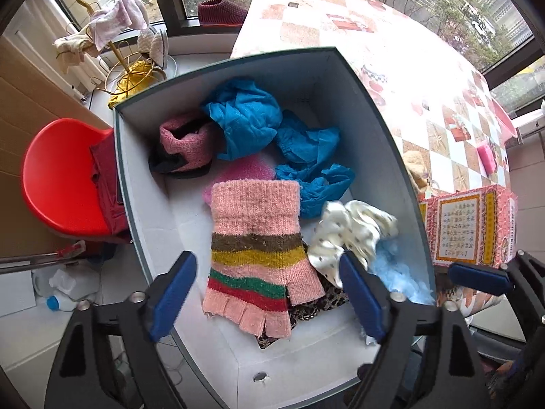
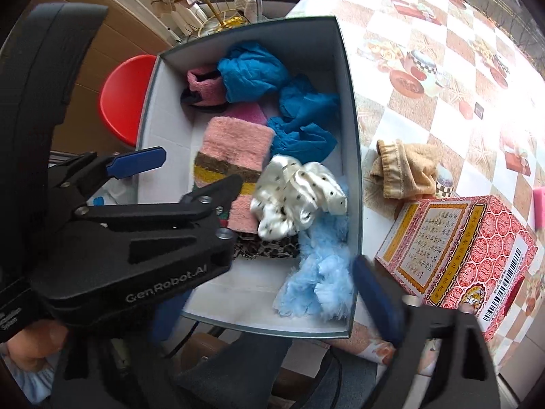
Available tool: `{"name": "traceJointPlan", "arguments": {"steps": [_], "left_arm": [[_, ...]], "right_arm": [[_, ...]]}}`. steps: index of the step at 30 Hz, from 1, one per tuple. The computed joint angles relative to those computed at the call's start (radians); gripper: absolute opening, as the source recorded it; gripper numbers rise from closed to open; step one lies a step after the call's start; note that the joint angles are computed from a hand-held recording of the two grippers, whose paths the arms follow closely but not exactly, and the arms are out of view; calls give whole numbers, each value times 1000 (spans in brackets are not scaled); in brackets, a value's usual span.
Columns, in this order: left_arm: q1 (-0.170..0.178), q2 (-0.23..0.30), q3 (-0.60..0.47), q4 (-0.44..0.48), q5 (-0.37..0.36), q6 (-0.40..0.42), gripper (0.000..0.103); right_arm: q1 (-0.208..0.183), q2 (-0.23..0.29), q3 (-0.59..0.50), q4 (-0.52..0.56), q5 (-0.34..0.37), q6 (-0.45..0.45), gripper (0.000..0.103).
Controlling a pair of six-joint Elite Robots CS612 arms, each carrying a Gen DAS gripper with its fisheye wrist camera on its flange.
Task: Organize soft objects
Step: 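Move both tools away from the box toward the remaining items on the table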
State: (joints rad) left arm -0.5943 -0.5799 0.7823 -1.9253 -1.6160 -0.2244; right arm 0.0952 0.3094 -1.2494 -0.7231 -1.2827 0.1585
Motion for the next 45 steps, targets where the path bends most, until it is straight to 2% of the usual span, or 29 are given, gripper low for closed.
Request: {"name": "traceJointPlan", "arguments": {"steps": [1, 2, 7, 13, 18, 30, 38, 44, 45], "left_arm": [[1, -3, 3, -12, -4, -15, 102], [-6, -27, 40, -39, -8, -37, 102], [6, -27, 27, -84, -47, -84, 102], [3, -23, 1, -63, -25, -75, 102], [-10, -43, 15, -59, 23, -65, 102], [-21, -60, 20, -61, 52, -48, 102], [-26, -31, -48, -5, 25, -42, 102], [-40, 40, -197, 85, -22, 3, 103], [-43, 60, -237, 110, -30, 11, 103]], "right_arm": [[4, -9, 4, -5, 4, 3, 98], [2, -12, 1, -7, 8, -2, 98], [0, -6, -37, -15, 13, 14, 98], [-5, -3, -65, -44, 11, 26, 98], [-3, -9, -75, -78, -11, 17, 98], [0, -18, -87, -129, -35, 8, 98], [-22, -10, -116, -126, -33, 49, 98], [-56, 6, -165, -106, -48, 112, 99], [-65, 10, -178, -101, -48, 126, 102]]}}
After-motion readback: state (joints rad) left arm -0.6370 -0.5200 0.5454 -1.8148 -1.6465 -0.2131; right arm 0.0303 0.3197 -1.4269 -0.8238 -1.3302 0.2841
